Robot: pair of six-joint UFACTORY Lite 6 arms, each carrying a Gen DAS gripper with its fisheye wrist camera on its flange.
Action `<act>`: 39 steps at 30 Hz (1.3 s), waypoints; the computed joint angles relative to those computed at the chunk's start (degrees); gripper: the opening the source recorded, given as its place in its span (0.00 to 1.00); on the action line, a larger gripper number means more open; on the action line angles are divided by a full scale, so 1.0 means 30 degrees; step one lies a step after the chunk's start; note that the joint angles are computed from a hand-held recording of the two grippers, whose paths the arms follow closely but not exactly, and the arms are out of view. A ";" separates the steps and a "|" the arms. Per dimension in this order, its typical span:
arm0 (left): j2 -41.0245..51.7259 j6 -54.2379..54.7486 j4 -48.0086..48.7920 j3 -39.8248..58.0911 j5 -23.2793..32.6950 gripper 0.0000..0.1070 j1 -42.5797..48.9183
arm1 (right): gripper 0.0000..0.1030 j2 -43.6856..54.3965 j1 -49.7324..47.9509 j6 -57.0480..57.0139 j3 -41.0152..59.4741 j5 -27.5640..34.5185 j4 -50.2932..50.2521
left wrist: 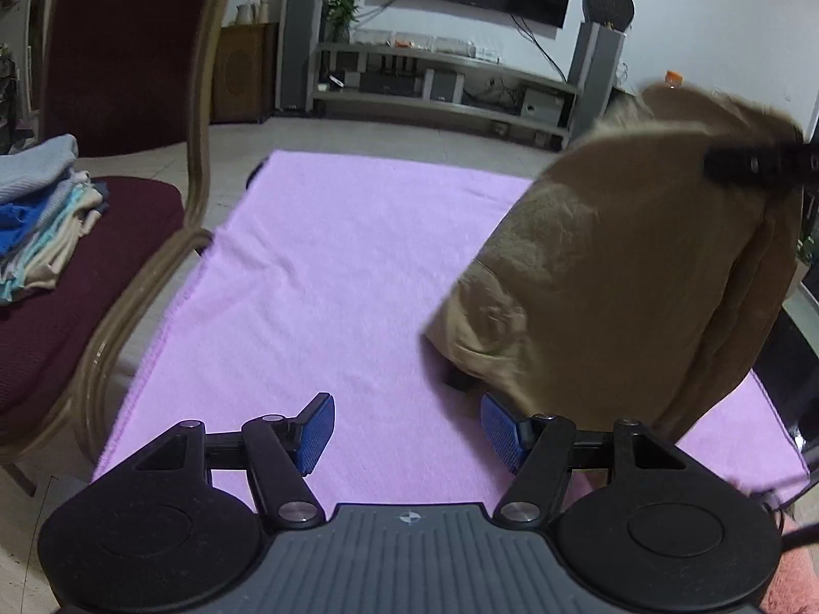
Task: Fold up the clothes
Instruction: 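Lift the gripped edge and fold it over the jacket with the right tool, then pinch and straighten the narrow folded jacket's edges with both tools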
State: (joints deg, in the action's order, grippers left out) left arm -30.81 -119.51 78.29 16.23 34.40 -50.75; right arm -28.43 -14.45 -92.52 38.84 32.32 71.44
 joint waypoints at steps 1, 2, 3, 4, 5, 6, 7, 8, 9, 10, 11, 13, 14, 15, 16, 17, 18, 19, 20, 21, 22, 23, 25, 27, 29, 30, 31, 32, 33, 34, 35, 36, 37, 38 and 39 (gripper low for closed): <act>-0.0301 0.0160 -0.0180 -0.0066 0.0143 0.59 -0.0082 | 0.09 -0.0573 0.0363 -0.0682 0.0155 -0.0041 -0.0156; -0.0600 0.0325 -0.0361 -0.0130 0.0269 0.59 -0.0158 | 0.09 -0.1135 0.0714 -0.1355 0.0317 -0.0049 -0.0338; -0.0842 0.0425 -0.0473 -0.0192 0.0317 0.59 -0.0204 | 0.09 -0.1636 0.1087 -0.2007 0.0538 -0.0054 -0.0545; -0.1080 0.0521 -0.0580 -0.0252 0.0365 0.59 -0.0249 | 0.09 -0.1977 0.0839 -0.2468 0.0733 0.0521 -0.0662; -0.1317 0.0581 -0.0660 -0.0332 0.0398 0.59 -0.0294 | 0.09 -0.2274 0.0476 -0.2918 0.0943 0.1211 -0.0740; -0.1535 0.0546 -0.0653 -0.0455 0.0349 0.59 -0.0312 | 0.09 -0.2541 0.0096 -0.3382 0.1178 0.1925 -0.0790; -0.1681 0.0582 -0.0648 -0.0488 0.0217 0.59 -0.0267 | 0.09 -0.2534 -0.0758 -0.3821 0.1596 0.3281 -0.0821; -0.1737 0.0537 -0.0553 -0.0494 0.0087 0.59 -0.0245 | 0.09 -0.2030 -0.1755 -0.4333 0.2219 0.4636 -0.0747; -0.1738 0.0496 -0.0442 -0.0475 -0.0020 0.59 -0.0254 | 0.09 -0.1335 -0.2838 -0.4843 0.2936 0.6295 -0.0775; -0.1670 0.0400 -0.0299 -0.0438 -0.0111 0.59 -0.0285 | 0.09 -0.0644 -0.3699 -0.5213 0.3662 0.7687 -0.0903; -0.1404 0.0163 -0.0097 -0.0349 -0.0135 0.59 -0.0397 | 0.09 0.0062 -0.4063 -0.5339 0.4279 0.8278 -0.1136; -0.0557 -0.0415 0.0405 -0.0073 -0.0307 0.59 -0.0472 | 0.09 0.1970 -0.3701 -0.4318 0.5230 0.7757 -0.1575; -0.0080 -0.0595 0.0512 0.0088 -0.0350 0.59 -0.0543 | 0.09 0.3069 -0.3463 -0.3561 0.5684 0.7513 -0.1705; 0.0463 -0.0842 0.0692 0.0218 -0.0412 0.59 -0.0565 | 0.09 0.4159 -0.3071 -0.3231 0.5858 0.6802 -0.1667; 0.0915 -0.0958 0.0844 0.0318 -0.0576 0.59 -0.0438 | 0.09 0.5042 -0.2586 -0.3416 0.5615 0.5801 -0.1371; 0.1264 -0.1035 0.0993 0.0364 -0.0783 0.59 -0.0246 | 0.09 0.6086 -0.2144 -0.3727 0.5523 0.4875 -0.0997; 0.1587 -0.1103 0.1146 0.0426 -0.0968 0.59 -0.0047 | 0.09 0.7216 -0.1710 -0.4191 0.5547 0.3926 -0.0543; 0.1960 -0.1161 0.1343 0.0545 -0.1154 0.59 0.0208 | 0.09 0.8250 -0.1214 -0.5081 0.5546 0.2707 0.0187; 0.2356 -0.1254 0.1550 0.0686 -0.1339 0.59 0.0450 | 0.09 0.9331 -0.0736 -0.6134 0.5629 0.1513 0.1105; 0.2787 -0.1393 0.1731 0.0885 -0.1534 0.59 0.0659 | 0.09 1.0478 -0.0279 -0.7108 0.6010 0.0490 0.2030; 0.3216 -0.1524 0.1901 0.1088 -0.1721 0.59 0.0861 | 0.09 1.1749 0.0143 -0.7469 0.6767 -0.0326 0.2658; 0.3644 -0.1651 0.2080 0.1299 -0.1922 0.59 0.1064 | 0.10 1.3094 0.0457 -0.7199 0.7790 -0.0983 0.2837; 0.4515 -0.1933 0.2552 0.1772 -0.2436 0.59 0.1483 | 0.25 1.5672 0.0982 -0.4640 1.0328 -0.2588 0.1298; 0.5237 -0.2199 0.3067 0.2246 -0.2647 0.59 0.1522 | 0.42 1.6933 0.1049 -0.1831 1.1828 -0.4184 -0.0498; 0.5810 -0.2525 0.3684 0.2663 -0.2747 0.59 0.1489 | 0.45 1.7651 0.0560 0.1528 1.2952 -0.4542 -0.3149; 0.6083 -0.2842 0.4170 0.2834 -0.2950 0.59 0.1617 | 0.46 1.7697 -0.0039 0.2752 1.3285 -0.3951 -0.4216; 0.6362 -0.3186 0.4682 0.3007 -0.3148 0.59 0.1743 | 0.47 1.7550 -0.0685 0.3440 1.3374 -0.3262 -0.5018; 0.6633 -0.3541 0.5194 0.3186 -0.3291 0.58 0.1817 | 0.47 1.7161 -0.1318 0.3378 1.3197 -0.2687 -0.5376; 0.6896 -0.3936 0.5707 0.3383 -0.3271 0.58 0.1733 | 0.49 1.6769 -0.1969 0.3122 1.3009 -0.2119 -0.5595; 0.7188 -0.4291 0.6186 0.3609 -0.3217 0.58 0.1632 | 0.50 1.6245 -0.2633 0.2066 1.2488 -0.1540 -0.5215; 0.7639 -0.4587 0.6636 0.3957 -0.3077 0.57 0.1509 | 0.50 1.5739 -0.3333 0.0848 1.1947 -0.0926 -0.4730; 0.8234 -0.4875 0.7150 0.4400 -0.3008 0.52 0.1502 | 0.50 1.5271 -0.4050 -0.0219 1.1471 -0.0273 -0.4408; 0.8853 -0.5076 0.7569 0.4883 -0.2925 0.48 0.1459 | 0.50 1.4992 -0.4482 -0.1321 1.0871 0.0318 -0.3809; 0.9573 -0.5189 0.7879 0.5453 -0.2808 0.46 0.1312 | 0.49 1.4761 -0.4875 -0.2347 1.0272 0.0915 -0.3273; 1.0288 -0.5630 0.8576 0.5916 -0.2680 0.44 0.1194 | 0.43 1.4555 -0.5274 -0.3288 0.9702 0.1526 -0.2846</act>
